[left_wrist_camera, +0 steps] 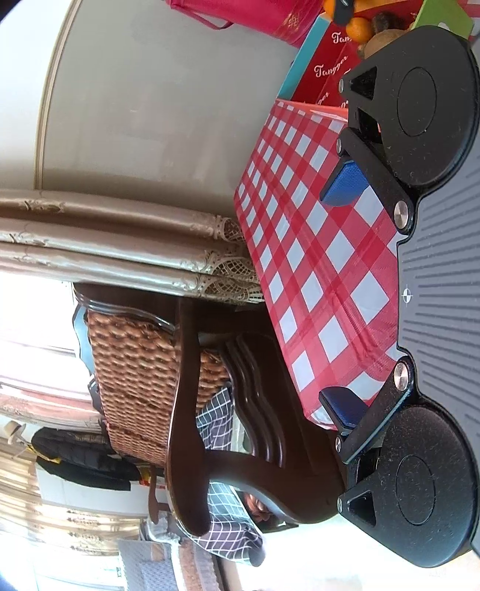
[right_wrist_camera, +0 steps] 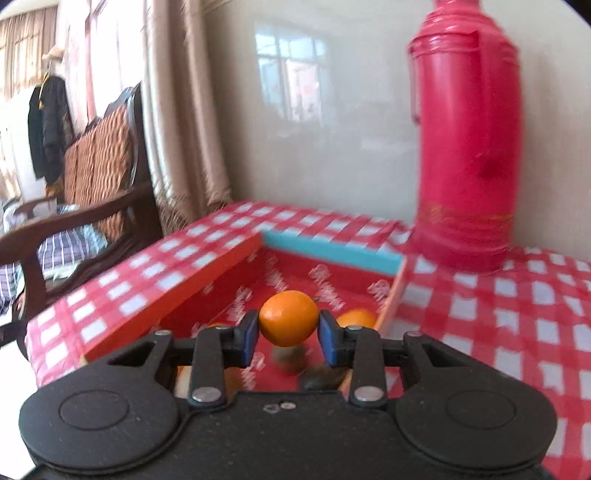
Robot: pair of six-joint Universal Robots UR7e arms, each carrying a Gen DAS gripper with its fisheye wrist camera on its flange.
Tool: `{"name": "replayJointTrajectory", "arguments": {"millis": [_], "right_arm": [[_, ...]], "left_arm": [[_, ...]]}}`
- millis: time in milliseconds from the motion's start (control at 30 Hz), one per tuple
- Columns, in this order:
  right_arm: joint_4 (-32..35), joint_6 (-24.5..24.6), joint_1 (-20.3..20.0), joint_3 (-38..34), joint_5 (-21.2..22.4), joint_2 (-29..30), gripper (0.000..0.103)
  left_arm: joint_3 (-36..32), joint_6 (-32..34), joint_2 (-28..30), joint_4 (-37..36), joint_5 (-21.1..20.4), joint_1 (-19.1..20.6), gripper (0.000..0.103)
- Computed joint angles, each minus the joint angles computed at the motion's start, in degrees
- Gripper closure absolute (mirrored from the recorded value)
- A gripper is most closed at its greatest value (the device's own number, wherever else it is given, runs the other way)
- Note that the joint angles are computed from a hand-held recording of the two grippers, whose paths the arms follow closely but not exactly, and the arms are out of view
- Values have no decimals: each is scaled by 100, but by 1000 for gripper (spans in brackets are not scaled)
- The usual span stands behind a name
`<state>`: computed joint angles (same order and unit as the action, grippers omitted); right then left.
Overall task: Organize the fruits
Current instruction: 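Carry the small orange with the right gripper into the box and release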
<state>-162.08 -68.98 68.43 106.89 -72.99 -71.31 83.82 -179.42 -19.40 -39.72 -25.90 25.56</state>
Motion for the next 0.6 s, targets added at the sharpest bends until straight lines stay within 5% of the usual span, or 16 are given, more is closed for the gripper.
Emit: {"name": "replayJointTrajectory", "arguments": {"millis": [100, 167, 200, 400, 500, 600], "right_arm": [[-200, -7, 60, 171, -251, -16, 71], [-275, 94, 73, 230, -385, -54, 53], [-202, 124, 48, 199, -325, -73, 43], [-564, 349, -160, 506, 43, -524, 22], [-727, 619, -297, 645, -79, -861, 7], [-924, 860, -476, 799, -256, -1203, 6]], "left_arm": [[-31, 20, 17, 27, 55, -10, 0], [-39, 53, 17, -1, 123, -14, 0], [-44, 76, 16, -14, 156, -11, 0], [-304, 1, 172, 392, 389, -30, 0], [-244, 774, 102, -55, 804, -41, 0], [-351, 1749, 124, -556, 1046, -150, 0]]}}
